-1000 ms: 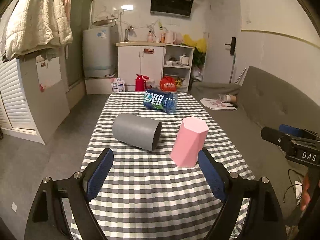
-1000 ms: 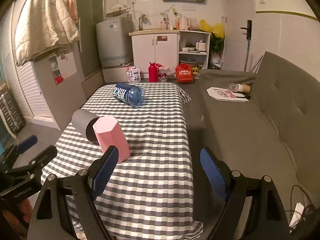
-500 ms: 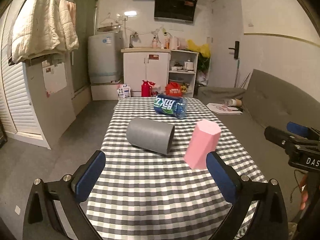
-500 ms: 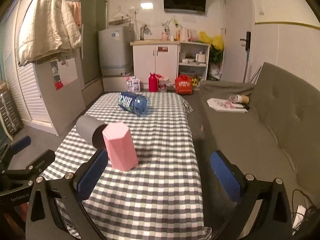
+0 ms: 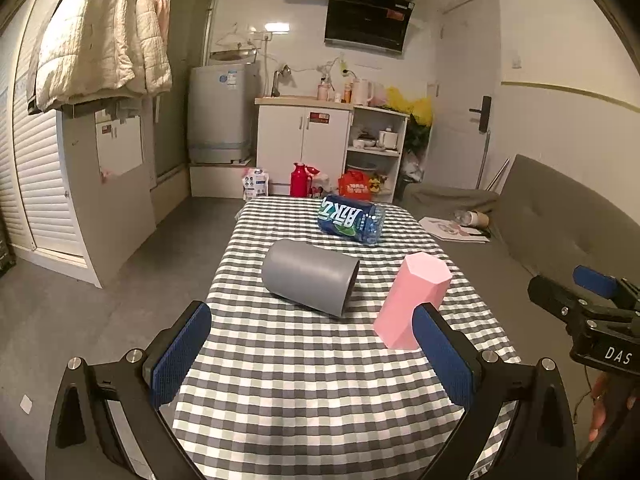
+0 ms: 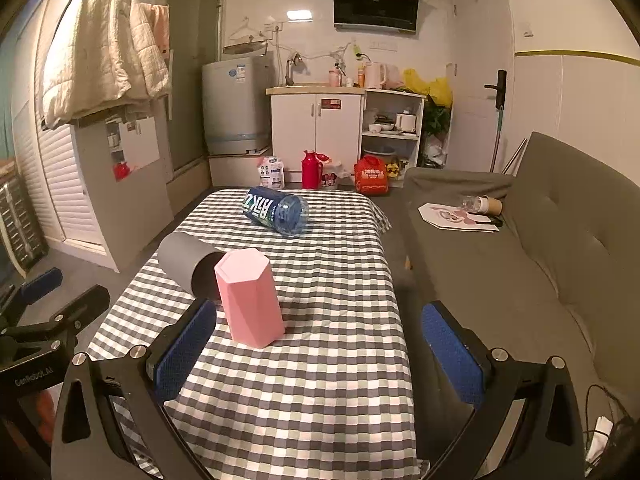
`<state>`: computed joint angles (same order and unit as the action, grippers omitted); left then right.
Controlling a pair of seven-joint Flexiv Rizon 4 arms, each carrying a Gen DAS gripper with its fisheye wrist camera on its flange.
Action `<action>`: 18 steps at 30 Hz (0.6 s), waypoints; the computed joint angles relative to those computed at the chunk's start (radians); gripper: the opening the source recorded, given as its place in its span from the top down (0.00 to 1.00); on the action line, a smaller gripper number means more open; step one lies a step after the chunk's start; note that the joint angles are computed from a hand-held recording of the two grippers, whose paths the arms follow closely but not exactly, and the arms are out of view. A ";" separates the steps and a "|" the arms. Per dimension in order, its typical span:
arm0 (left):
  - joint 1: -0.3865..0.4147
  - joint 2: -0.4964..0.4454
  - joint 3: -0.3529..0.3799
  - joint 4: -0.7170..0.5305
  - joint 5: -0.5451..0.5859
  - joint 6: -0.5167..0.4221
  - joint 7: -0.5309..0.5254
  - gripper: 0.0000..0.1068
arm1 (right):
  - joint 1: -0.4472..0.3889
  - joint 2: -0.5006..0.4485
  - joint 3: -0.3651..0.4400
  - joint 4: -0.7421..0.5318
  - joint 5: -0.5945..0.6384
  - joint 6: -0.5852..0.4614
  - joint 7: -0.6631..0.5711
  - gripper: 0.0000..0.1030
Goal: Flip cup upside down
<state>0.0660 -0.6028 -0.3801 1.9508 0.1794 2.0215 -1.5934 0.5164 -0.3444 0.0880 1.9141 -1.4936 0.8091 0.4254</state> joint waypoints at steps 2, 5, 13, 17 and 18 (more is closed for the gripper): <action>0.004 0.001 -0.004 0.001 -0.003 -0.005 -0.005 0.04 | 0.001 0.000 0.001 0.001 0.002 -0.002 -0.003 0.00; 0.002 0.001 -0.004 0.000 -0.005 -0.004 -0.007 0.04 | 0.002 0.003 0.001 0.004 -0.004 -0.004 0.000 0.00; -0.044 0.003 0.045 -0.001 -0.024 0.016 -0.004 0.04 | 0.004 0.002 0.003 0.003 -0.008 -0.015 0.004 0.00; -0.067 0.003 0.069 -0.003 -0.039 0.020 0.003 0.04 | 0.004 0.002 0.004 0.002 -0.003 -0.016 0.003 0.00; -0.070 0.002 0.070 -0.004 -0.041 0.020 0.005 0.04 | 0.005 0.001 0.003 0.001 -0.003 -0.017 0.003 0.00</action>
<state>-0.0041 -0.6009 -0.3099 1.9469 0.1382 2.0414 -1.5886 0.5213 -0.3430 0.0915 1.9151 -1.4967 0.7925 0.4288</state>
